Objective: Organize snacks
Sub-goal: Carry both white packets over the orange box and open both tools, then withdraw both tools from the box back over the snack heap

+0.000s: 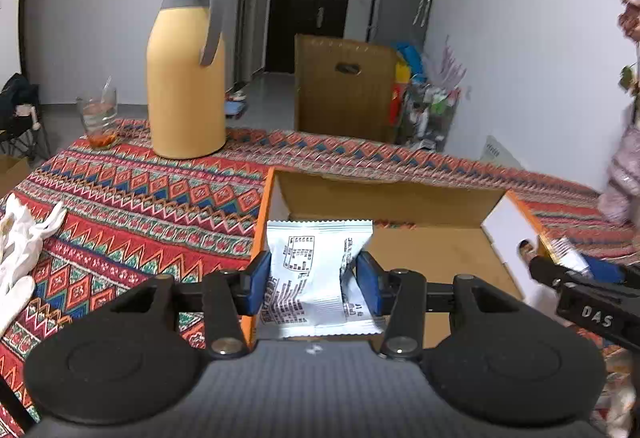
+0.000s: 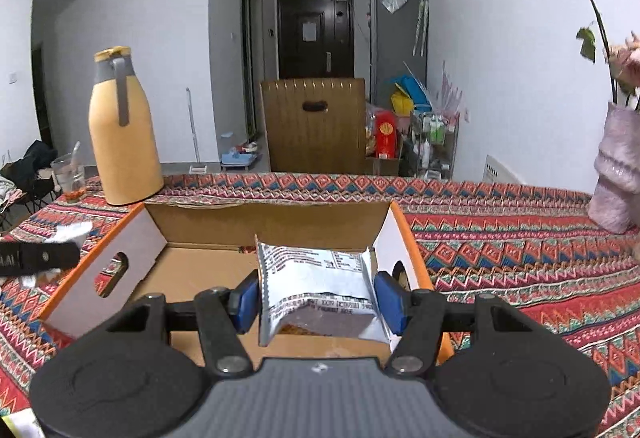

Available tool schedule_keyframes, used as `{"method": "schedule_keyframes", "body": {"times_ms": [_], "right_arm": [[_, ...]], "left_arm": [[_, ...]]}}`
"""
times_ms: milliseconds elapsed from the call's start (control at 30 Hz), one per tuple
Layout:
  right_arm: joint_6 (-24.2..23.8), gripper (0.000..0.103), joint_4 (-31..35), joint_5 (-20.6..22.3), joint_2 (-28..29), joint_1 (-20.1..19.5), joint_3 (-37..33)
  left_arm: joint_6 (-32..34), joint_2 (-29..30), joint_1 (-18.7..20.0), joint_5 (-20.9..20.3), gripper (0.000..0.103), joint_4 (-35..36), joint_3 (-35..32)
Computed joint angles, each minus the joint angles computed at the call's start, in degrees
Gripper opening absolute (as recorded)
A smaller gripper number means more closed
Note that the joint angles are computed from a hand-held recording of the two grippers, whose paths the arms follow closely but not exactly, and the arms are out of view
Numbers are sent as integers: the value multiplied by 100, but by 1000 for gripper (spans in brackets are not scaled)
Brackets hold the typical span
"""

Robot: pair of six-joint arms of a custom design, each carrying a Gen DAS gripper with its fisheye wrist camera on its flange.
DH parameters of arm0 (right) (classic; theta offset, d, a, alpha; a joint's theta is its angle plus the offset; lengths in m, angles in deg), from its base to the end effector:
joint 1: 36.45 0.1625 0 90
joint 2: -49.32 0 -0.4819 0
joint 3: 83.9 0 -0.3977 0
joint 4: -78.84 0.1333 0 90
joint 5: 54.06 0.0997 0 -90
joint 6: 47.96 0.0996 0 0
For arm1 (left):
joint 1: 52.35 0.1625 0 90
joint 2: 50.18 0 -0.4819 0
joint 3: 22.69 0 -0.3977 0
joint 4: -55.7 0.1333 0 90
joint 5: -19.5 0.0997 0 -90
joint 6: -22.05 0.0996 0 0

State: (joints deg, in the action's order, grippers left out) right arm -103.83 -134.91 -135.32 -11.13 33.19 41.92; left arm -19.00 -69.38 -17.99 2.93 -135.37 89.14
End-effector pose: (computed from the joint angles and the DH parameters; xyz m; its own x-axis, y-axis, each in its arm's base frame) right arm -0.0485 -0.5574 0.2535 -0.6962 -0.2820 0.6602 -0.7020 0.4600 -0.5437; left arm -0.3164 -0.4934 -0.0898 -0.7452 -0.2490 -0.6186 0.4338 0.5235 -0.7333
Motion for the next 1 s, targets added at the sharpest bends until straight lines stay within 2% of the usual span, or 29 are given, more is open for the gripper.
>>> {"method": "schedule_keyframes", "body": {"times_ms": [133,300,333,433,500,533,633,1000], "right_arm": [[-63,61,-165,79,133,-37,-36],[-54,61,-55,113,124,-73,-71],[-29,62,-58,147,113,-86,-65],[44,81,-104,350,55,-159,-2],[105,99,-237,467,57,-195,40],[131,100,-257,511,38,-209,56],[274,103,-236,592,-30,-256,85],[366,103,-368,792,-153,-323,208]], "left_arm": [[65,80,119,-53,47,-40,-78],[572,236,135,-147,49,-555,-138],[727,274,130,-162,55,-741,-146],[1142,412,66,-88,90,-1409,-164],[1516,532,-8,68,99,-1948,-196],[1582,543,-26,64,103,-2083,-188],[1733,575,-70,48,103,-2395,-168],[1584,544,-250,191,103,-2248,-102]]}}
